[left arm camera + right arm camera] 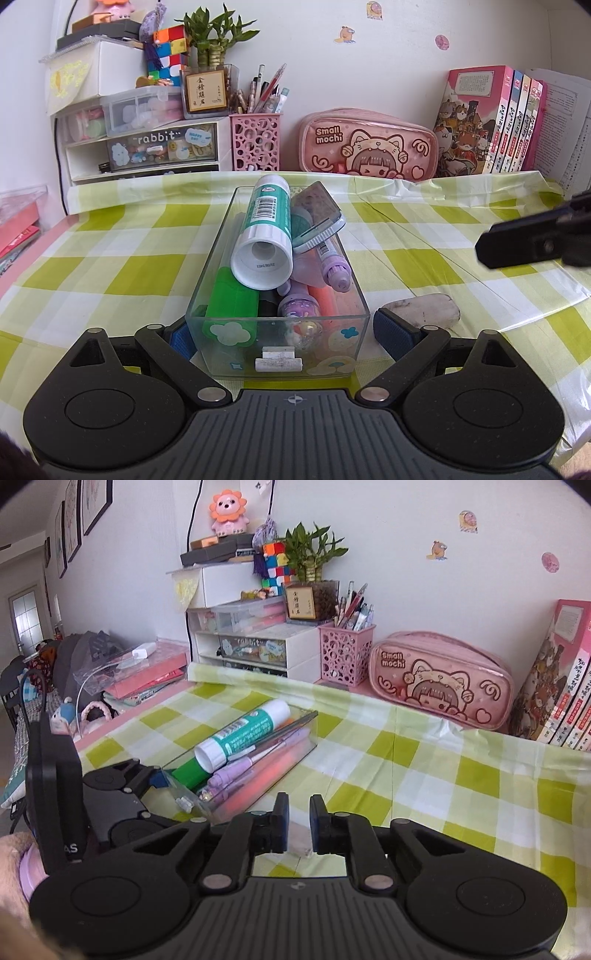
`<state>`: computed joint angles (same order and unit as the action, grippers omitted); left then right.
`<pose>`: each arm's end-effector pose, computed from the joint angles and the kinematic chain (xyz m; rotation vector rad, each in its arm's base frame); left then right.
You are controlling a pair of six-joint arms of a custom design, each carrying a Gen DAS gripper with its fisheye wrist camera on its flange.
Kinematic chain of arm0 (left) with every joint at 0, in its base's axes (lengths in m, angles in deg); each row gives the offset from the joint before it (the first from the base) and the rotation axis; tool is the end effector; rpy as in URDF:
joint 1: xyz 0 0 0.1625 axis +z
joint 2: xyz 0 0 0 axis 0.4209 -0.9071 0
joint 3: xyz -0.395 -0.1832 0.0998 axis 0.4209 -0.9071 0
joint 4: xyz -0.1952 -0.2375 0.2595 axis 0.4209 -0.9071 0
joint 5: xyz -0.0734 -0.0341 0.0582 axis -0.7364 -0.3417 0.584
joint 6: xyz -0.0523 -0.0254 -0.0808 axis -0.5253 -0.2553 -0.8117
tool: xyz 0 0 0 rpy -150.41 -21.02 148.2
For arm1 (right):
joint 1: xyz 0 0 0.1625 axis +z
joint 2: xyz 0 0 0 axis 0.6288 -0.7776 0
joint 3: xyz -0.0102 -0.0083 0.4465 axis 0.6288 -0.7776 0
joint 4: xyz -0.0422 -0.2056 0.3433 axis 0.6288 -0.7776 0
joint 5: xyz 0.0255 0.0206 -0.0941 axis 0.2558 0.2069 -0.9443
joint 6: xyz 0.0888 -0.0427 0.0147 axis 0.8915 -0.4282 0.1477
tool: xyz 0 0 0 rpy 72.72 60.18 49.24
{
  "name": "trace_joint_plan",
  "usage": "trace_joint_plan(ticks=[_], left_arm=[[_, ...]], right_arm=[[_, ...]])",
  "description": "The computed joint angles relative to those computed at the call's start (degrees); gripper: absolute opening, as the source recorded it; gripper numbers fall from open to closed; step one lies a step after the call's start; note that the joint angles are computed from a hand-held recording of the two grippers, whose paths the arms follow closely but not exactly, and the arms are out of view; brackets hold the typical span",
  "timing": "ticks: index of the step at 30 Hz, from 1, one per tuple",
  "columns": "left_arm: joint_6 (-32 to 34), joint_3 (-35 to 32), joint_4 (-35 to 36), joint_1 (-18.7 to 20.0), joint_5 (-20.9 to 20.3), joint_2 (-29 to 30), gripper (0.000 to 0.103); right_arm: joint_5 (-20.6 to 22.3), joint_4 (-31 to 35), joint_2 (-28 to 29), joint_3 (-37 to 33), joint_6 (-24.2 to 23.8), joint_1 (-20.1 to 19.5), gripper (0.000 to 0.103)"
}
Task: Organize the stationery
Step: 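Move the right gripper to the white eraser and grasp it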
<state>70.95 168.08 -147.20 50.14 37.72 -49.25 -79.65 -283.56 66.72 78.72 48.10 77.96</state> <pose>0.0808 -0.4524 0.2452 0.4167 2.0808 -1.1755 0.3702 -0.4962 -0.0833 1.2369 -2.4709 0.6991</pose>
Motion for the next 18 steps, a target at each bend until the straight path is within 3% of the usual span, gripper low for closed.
trace_joint_plan(ticks=[4,12,16,18], left_arm=[[0.0,0.0,0.0,0.0,0.0,0.0,0.091],[0.0,0.0,-0.1,0.0,0.0,0.0,0.091],[0.0,0.0,-0.1,0.1,0.0,0.0,0.091],[0.0,0.0,-0.1,0.1,-0.1,0.0,0.091]], right_arm=[[-2.5,2.1,1.3,-0.7,-2.3,-0.2,0.023],[-1.5,6.5,0.9,-1.0,-10.8,-1.9,0.055],[-2.2,10.2,1.9,-3.8,-15.9,-2.3,0.056],[-0.5,10.7,2.4,-4.7,-17.7,-2.9,0.055]])
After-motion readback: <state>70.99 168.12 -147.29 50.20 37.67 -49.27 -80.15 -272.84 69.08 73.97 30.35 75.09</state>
